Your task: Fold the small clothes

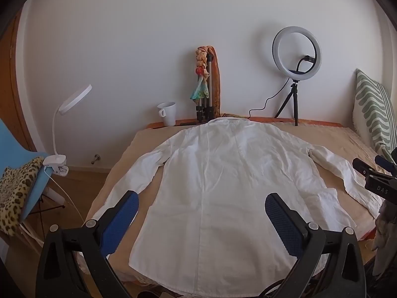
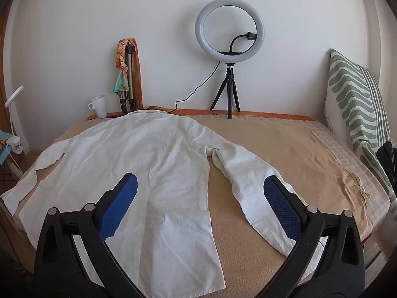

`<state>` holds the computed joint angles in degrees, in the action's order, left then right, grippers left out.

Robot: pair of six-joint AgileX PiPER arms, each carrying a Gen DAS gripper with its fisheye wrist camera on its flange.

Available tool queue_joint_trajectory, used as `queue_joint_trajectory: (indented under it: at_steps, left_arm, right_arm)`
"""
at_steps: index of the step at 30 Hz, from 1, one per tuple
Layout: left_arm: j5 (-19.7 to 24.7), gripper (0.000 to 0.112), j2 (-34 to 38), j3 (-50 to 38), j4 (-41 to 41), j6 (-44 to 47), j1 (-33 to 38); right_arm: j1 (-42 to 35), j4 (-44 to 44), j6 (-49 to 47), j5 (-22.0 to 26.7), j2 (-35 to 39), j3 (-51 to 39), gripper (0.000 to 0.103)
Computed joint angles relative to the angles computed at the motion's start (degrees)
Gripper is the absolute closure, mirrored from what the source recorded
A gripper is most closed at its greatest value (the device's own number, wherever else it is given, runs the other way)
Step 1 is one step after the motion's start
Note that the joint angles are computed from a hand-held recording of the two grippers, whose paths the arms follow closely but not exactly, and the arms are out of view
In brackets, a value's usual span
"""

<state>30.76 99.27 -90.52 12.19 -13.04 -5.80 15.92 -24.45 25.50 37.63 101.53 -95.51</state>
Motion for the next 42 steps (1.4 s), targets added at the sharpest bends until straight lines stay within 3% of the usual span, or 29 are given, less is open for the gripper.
queue_joint_trajectory:
  at_steps: [42]
  left_arm:
    - [0.35, 0.01, 0.37, -0.33, 1.14, -1.45, -1.2]
  right_arm:
    - [-0.41, 2.16, -1.0, -0.08, 0.74, -0.66, 0.0]
